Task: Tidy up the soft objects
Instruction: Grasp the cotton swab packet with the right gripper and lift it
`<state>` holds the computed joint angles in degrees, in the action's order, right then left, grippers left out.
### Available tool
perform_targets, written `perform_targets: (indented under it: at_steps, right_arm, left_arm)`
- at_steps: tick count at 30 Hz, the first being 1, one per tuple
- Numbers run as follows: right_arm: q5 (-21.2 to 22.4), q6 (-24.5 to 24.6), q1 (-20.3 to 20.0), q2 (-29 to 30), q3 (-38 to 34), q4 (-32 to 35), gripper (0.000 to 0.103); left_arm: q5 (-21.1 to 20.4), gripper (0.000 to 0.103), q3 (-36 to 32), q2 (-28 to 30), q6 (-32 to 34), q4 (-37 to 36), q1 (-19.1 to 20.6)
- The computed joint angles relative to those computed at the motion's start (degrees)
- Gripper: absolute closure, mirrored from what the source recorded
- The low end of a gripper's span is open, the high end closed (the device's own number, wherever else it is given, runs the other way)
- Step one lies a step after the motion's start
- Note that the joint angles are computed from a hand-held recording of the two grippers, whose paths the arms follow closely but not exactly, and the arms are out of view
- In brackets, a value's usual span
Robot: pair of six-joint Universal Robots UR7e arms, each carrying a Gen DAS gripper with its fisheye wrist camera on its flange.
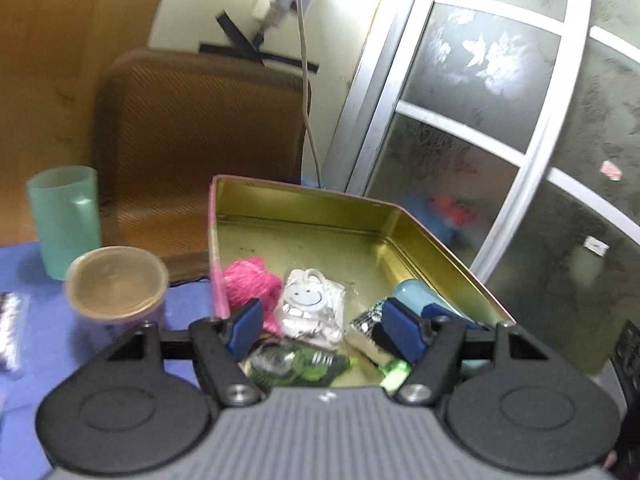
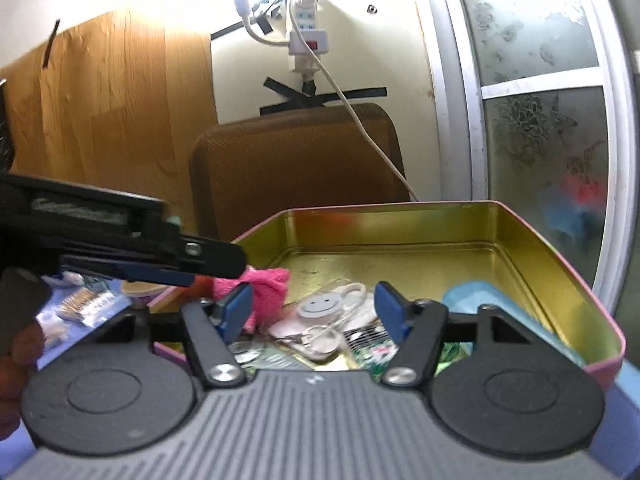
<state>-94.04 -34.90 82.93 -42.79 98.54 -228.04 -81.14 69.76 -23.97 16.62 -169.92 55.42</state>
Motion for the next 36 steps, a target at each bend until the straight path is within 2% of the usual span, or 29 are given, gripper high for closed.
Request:
perform_targets:
  at_steps: [2,7,9,13,16,17,18,22,24,28,29,31,34,36]
  right_arm:
    - [0.9,0.1,0.5,0.2,0.3,-0.6,0.045]
    - [3.9,-3.5,2.8,0.7,1.3,2.4,0.045]
    - [5.5,-6.5,3.9,1.2,1.0,6.0,0.045]
    - [5.9,-10.9,6.3,3.5,-3.4,17.9,0.047]
    - [3.9,-10.2,8.3,7.0,-11.1,27.0,0.047]
    - [2.9,-9.3,9.0,8.6,-14.5,30.2,0.047]
    - [1.9,-8.3,9.7,10.4,-18.2,33.5,0.047]
    - [-3.2,-4.0,12.1,18.7,-34.2,46.3,0.046]
    - [-6.7,-1.5,13.1,23.2,-42.4,51.6,0.043]
    - [-12.0,5.3,13.9,30.9,-57.3,63.2,0.007]
    - [-13.4,5.9,14.1,32.5,-60.0,64.7,0.007]
    - [-14.0,4.5,14.1,33.6,-60.3,62.0,0.008]
    - [-13.8,4.1,14.0,32.8,-58.0,58.7,0.025]
    - [-13.0,4.2,13.9,31.4,-55.6,57.7,0.029]
  left_arm:
    - [-0.5,0.036,5.4,-3.2,0.8,-4.4,0.6]
    - [1.8,0.035,15.1,-9.9,-2.0,-12.3,3.6]
    - [4.5,0.035,18.0,-12.0,-4.4,-15.2,5.2]
    - [14.6,0.035,20.2,-14.2,-8.7,-19.2,7.8]
    - [20.1,0.036,20.4,-13.8,-8.7,-25.0,9.0]
    - [19.9,0.036,20.3,-13.9,-10.7,-25.2,9.6]
    - [17.4,0.036,20.4,-14.4,-12.8,-25.1,10.3]
    - [14.5,0.035,20.8,-14.5,-12.2,-27.6,11.0]
    - [13.5,0.034,21.0,-14.5,-11.0,-28.2,11.0]
    - [12.1,0.031,21.8,-14.8,-10.5,-28.7,11.0]
    - [11.8,0.031,22.2,-14.9,-10.8,-28.9,11.1]
    - [11.0,0.031,21.6,-14.9,-11.9,-28.0,11.5]
    - [10.1,0.031,21.5,-15.1,-13.6,-27.3,12.0]
    - [9.7,0.031,21.6,-15.3,-14.5,-27.2,12.1]
